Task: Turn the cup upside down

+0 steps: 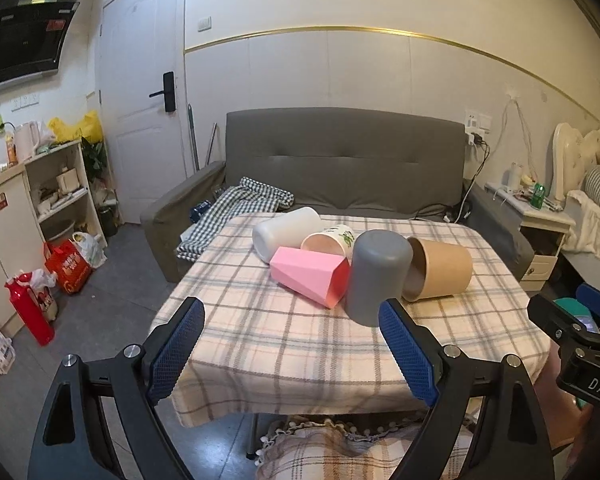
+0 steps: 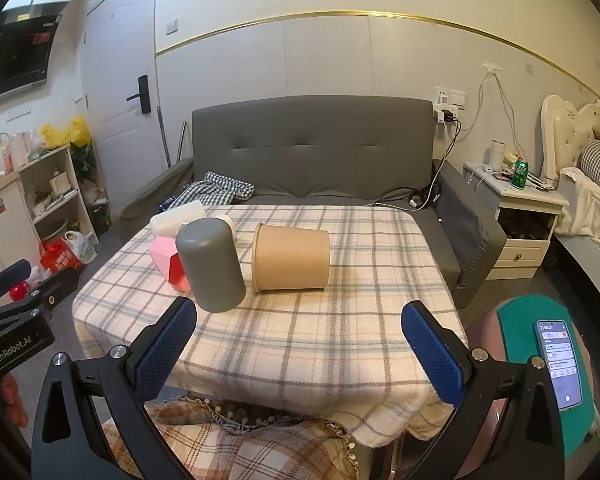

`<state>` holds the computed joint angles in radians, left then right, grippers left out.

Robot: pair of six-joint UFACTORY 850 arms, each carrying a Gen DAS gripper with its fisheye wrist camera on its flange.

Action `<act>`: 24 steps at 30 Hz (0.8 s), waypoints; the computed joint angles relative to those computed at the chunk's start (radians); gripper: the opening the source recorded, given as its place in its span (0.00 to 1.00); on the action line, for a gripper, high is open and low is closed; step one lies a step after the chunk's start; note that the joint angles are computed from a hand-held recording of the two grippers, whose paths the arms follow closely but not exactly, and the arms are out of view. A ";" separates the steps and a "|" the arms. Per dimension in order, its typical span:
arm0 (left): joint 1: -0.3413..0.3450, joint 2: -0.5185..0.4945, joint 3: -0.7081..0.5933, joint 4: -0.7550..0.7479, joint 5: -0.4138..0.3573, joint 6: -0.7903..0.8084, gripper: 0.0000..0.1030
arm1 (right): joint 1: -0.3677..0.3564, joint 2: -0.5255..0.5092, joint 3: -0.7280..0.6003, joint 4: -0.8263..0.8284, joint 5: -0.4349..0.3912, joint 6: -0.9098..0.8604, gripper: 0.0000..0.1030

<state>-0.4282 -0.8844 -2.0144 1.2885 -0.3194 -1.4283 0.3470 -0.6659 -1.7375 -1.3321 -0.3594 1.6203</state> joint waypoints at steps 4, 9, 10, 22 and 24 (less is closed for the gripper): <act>-0.002 0.000 0.001 0.001 -0.008 0.008 0.89 | 0.002 0.001 0.000 -0.010 -0.003 0.013 1.00; -0.004 0.000 0.002 -0.005 -0.013 0.015 0.89 | 0.001 0.003 0.002 -0.013 0.000 0.015 1.00; -0.004 0.001 0.006 0.007 -0.011 0.005 0.89 | 0.001 0.004 0.002 -0.012 0.003 0.013 1.00; -0.009 0.007 0.019 0.028 -0.019 -0.010 0.89 | 0.003 0.009 0.006 -0.008 0.000 0.009 1.00; -0.009 0.007 0.018 0.025 -0.019 -0.008 0.89 | 0.004 0.009 0.005 -0.008 -0.001 0.008 1.00</act>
<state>-0.4370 -0.8777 -1.9964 1.3132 -0.3381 -1.4360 0.3512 -0.6565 -1.7321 -1.3397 -0.3608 1.6279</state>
